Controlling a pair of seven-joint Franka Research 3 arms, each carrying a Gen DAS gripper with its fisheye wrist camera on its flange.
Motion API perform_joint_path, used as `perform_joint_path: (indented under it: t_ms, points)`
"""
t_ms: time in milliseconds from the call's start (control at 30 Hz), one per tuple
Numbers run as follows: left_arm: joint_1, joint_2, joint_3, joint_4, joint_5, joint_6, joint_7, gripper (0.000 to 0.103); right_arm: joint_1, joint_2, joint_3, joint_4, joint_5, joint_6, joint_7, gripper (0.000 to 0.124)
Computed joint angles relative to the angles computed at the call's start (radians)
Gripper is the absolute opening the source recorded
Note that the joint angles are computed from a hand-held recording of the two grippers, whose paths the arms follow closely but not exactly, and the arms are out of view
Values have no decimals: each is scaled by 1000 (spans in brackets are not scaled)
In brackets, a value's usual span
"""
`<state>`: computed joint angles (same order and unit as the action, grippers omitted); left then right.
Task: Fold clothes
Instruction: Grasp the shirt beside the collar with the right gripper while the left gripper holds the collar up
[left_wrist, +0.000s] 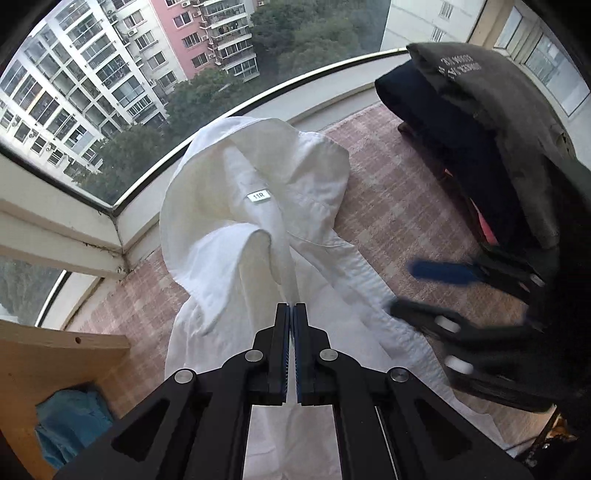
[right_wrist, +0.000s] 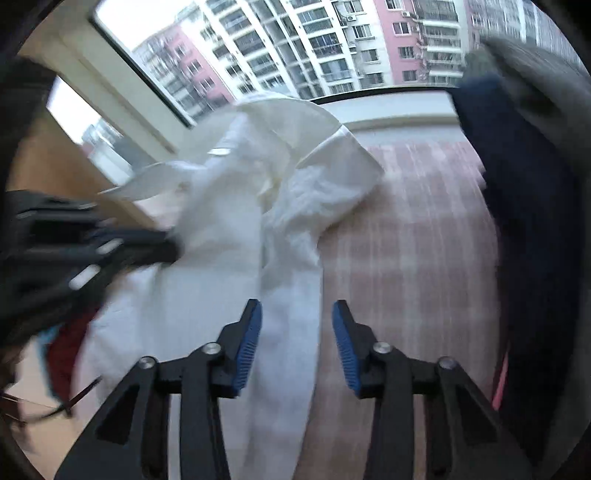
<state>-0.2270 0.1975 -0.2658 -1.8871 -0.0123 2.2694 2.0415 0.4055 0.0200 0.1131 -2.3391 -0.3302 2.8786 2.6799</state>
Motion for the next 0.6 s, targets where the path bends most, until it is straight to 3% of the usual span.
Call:
perform_joint_path:
  t_ms: [67,133,267,300,333,600]
  points:
    - [8,1,-1,-2,-19,2,17,2,-6,57,-3,69,59,-54,-102,53]
    - [11,2,-1,-3,-25,2,33,2,-16,99,0,110,169,-57,-234,54]
    - [21,3,-3,1,-53,3,65,2,23,138,-46,176,115,-111,-250,49]
    - [23,2,-3,0,-58,4,73,2,11,145,-29,181,178,-94,-313,20]
    - [25,1,-3,0,-66,5,80,2,-1,148,-13,182,246,-84,-375,6]
    - [24,1,-4,3,-87,12,102,2,18,69,-35,120,276,-39,-399,6]
